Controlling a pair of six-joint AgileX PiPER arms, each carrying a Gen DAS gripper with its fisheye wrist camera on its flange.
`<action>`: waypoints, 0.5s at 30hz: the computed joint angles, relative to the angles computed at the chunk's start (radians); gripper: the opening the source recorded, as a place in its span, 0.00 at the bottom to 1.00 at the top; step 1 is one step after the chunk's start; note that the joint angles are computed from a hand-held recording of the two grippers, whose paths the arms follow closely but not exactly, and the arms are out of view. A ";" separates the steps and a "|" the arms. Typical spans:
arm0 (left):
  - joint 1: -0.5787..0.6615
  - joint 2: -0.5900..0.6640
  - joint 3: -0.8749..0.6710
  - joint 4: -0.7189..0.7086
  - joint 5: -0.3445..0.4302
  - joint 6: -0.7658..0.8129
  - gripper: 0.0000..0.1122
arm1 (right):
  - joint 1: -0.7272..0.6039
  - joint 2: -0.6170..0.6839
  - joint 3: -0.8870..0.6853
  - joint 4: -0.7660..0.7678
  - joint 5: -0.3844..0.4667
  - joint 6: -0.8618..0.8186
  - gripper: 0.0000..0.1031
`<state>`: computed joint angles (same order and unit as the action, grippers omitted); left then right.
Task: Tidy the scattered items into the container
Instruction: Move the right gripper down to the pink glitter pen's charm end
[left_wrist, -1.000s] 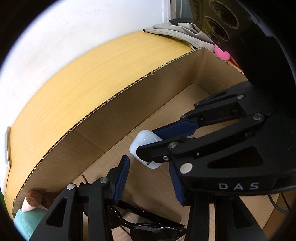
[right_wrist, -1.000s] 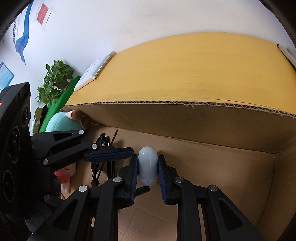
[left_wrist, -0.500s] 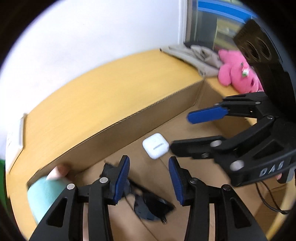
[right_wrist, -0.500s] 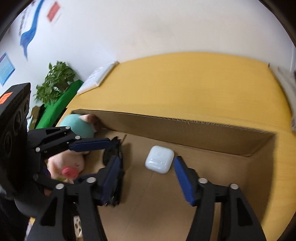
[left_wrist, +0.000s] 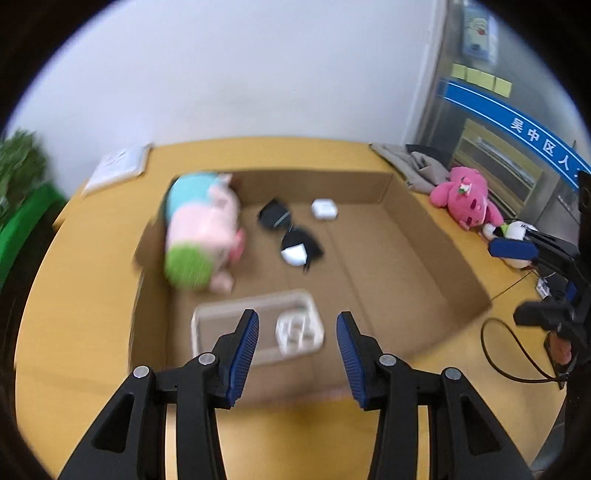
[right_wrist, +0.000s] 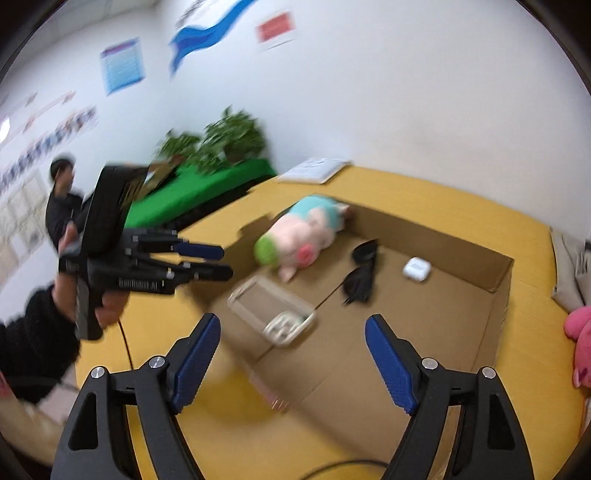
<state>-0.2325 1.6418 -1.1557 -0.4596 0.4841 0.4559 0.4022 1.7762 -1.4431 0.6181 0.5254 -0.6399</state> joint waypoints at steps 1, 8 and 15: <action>0.000 -0.038 0.069 -0.014 -0.025 0.004 0.38 | 0.030 -0.024 0.057 -0.006 -0.024 -0.004 0.82; 0.000 -0.108 0.272 -0.075 -0.087 0.018 0.39 | 0.146 0.002 0.236 -0.011 -0.135 -0.068 0.82; 0.038 -0.028 0.294 -0.230 -0.083 0.069 0.38 | 0.148 0.129 0.213 0.219 -0.173 -0.356 0.78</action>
<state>-0.1941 1.6140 -0.8613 -0.6898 0.4008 0.5251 0.5499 1.9055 -1.2299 0.8368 0.3525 -0.9959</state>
